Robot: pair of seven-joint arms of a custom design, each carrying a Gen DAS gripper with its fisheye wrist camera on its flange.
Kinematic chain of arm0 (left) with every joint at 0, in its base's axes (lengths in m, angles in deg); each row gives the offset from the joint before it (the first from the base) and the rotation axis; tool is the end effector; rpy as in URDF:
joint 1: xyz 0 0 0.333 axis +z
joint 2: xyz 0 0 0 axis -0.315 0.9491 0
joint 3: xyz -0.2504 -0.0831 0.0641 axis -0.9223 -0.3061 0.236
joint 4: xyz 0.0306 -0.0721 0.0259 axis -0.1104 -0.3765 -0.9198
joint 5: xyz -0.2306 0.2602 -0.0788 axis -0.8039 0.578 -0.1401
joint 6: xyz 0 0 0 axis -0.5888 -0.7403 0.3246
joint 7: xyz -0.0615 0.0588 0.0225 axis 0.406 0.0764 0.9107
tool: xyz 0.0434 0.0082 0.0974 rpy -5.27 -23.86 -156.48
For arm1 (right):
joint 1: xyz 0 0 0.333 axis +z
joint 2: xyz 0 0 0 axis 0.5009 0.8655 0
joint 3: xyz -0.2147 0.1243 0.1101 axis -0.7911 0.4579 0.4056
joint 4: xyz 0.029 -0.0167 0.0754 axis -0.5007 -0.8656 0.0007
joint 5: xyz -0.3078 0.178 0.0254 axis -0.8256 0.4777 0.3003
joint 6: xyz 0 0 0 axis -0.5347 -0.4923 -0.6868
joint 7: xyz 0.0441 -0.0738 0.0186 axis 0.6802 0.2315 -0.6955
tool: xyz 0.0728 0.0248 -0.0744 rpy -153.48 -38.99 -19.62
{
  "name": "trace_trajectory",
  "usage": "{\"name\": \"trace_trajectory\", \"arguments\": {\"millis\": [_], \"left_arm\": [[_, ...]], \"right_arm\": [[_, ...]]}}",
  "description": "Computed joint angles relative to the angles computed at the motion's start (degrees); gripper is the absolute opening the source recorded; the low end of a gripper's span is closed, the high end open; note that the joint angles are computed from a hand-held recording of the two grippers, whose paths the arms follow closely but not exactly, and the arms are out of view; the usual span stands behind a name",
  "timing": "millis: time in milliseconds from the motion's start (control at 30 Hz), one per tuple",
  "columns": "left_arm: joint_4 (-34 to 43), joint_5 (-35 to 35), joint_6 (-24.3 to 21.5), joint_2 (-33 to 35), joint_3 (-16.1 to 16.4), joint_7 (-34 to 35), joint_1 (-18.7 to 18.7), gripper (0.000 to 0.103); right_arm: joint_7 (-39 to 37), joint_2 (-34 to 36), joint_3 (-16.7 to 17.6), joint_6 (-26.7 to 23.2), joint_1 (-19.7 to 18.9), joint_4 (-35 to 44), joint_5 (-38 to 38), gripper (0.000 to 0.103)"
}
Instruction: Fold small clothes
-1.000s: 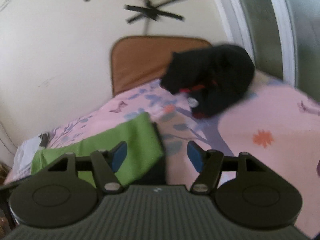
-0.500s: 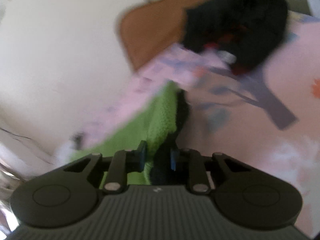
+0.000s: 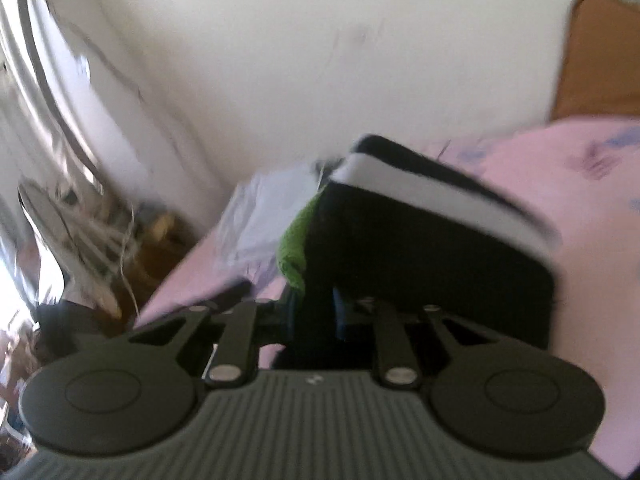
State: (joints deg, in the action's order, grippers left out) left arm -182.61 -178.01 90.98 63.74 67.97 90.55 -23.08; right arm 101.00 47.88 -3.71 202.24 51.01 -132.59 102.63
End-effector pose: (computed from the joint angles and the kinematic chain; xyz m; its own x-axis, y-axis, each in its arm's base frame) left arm 0.4971 -0.0316 0.5118 -0.2723 -0.7989 0.5363 -0.5468 -0.3301 -0.7694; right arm 0.4697 0.1158 0.5622 0.3517 -0.7905 -0.5013 -0.6966 0.1367 -0.7043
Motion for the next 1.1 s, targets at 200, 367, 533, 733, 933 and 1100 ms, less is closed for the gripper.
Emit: {"name": "trace_trajectory", "arguments": {"millis": [200, 367, 533, 733, 933, 1100], "left_arm": [[-0.6, 1.7, -4.2, -0.2, 0.6, -1.1, 0.1, 0.087], [-0.9, 3.1, -4.2, -0.1, -1.0, -0.1, -1.3, 0.089], [-2.1, 9.3, 1.8, 0.0, -3.3, -2.7, -3.3, 0.078], [-2.5, 16.7, -1.6, 0.7, -1.2, -8.4, -4.3, 0.044], [-3.2, 18.4, -0.1, 0.2, -1.4, -6.2, -5.6, 0.045], [-3.1, 20.4, -0.1, 0.4, -1.2, -9.4, -5.5, 0.061]], "right_arm": [[1.6, 5.8, 1.6, -5.1, -1.1, 3.3, -2.0, 0.034], [-3.7, -0.8, 0.3, -2.2, -2.0, 0.2, 1.5, 0.037], [0.5, 3.4, 0.2, 1.7, -2.6, 4.7, -3.3, 0.037], [7.2, 15.2, 4.0, 1.9, -4.9, 14.2, -17.8, 0.037], [14.2, 19.9, 6.1, 1.9, -6.7, 17.7, -32.6, 0.039], [10.3, 18.4, 6.8, 5.6, -7.1, 14.7, -28.0, 0.04]]}}
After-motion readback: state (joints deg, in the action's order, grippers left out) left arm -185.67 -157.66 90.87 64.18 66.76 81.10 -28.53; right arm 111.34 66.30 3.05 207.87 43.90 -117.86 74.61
